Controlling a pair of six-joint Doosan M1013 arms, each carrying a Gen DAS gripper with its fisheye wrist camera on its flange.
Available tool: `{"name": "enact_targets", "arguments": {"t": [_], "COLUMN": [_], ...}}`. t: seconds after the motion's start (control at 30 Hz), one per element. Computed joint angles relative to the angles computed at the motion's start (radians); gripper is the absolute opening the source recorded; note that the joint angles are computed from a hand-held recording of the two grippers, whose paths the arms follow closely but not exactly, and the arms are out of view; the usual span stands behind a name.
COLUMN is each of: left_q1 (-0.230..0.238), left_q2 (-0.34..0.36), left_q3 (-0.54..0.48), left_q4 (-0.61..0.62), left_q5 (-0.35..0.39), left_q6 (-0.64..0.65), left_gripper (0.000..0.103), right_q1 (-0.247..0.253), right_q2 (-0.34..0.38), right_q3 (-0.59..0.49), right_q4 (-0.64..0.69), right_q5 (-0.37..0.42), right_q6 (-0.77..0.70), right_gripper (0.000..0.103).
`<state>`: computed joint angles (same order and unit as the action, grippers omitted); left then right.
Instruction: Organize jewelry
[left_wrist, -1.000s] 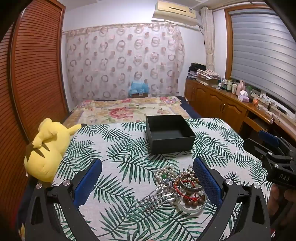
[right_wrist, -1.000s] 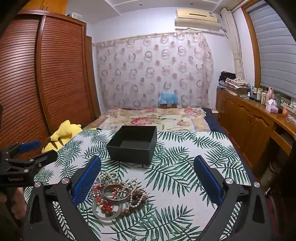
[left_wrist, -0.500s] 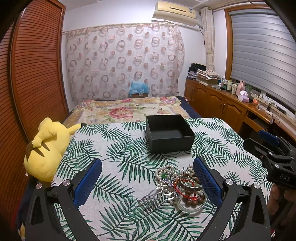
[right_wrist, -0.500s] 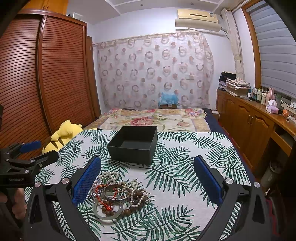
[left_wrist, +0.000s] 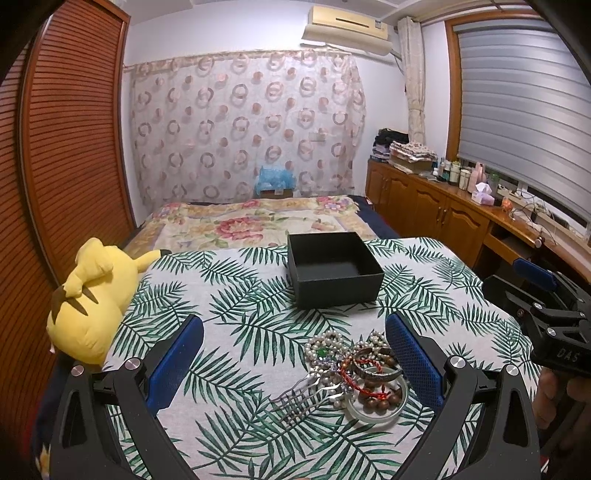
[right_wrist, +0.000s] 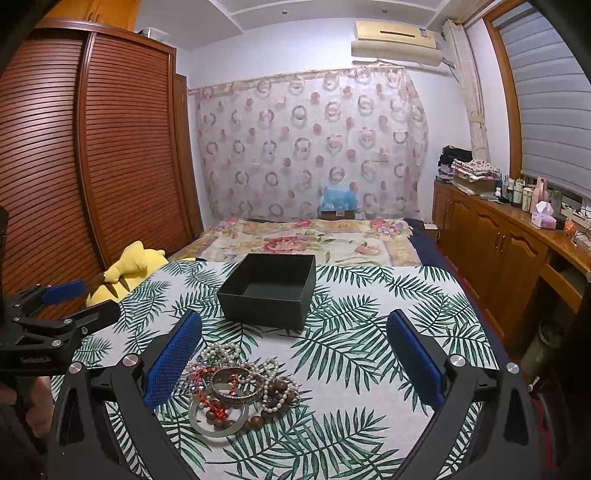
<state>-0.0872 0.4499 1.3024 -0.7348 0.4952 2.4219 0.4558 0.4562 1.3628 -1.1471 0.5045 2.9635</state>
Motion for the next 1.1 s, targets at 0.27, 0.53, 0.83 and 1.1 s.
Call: {"name": "enact_targets", "arguments": {"t": [0.27,0.53,0.83,1.1], "left_q1": [-0.001,-0.002,-0.002,0.001], "left_q2": [-0.001,-0.005,-0.004,0.007], "left_q3": [0.001,0.005,0.004,-0.006], "left_q4": [0.003,0.005,0.01,0.025], "left_q5": [-0.001,0.0,0.002,0.012], "left_q6": [-0.004,-0.005,-0.009,-0.023], "left_gripper": [0.095,0.095,0.095,0.095], "right_q1": [-0.004,-0.004,-0.004,-0.002], "right_q2": [0.0,0.001,0.0,-0.001], "right_q3": [-0.003,-0.001,-0.001,-0.006], "right_q4": [0.002,-0.002,0.0,0.017], "right_q5": [-0.003,-0.006,-0.01,-0.011], "right_q6": [-0.003,0.002,-0.002,-0.021], "right_gripper": [0.101,0.101,0.101,0.101]}}
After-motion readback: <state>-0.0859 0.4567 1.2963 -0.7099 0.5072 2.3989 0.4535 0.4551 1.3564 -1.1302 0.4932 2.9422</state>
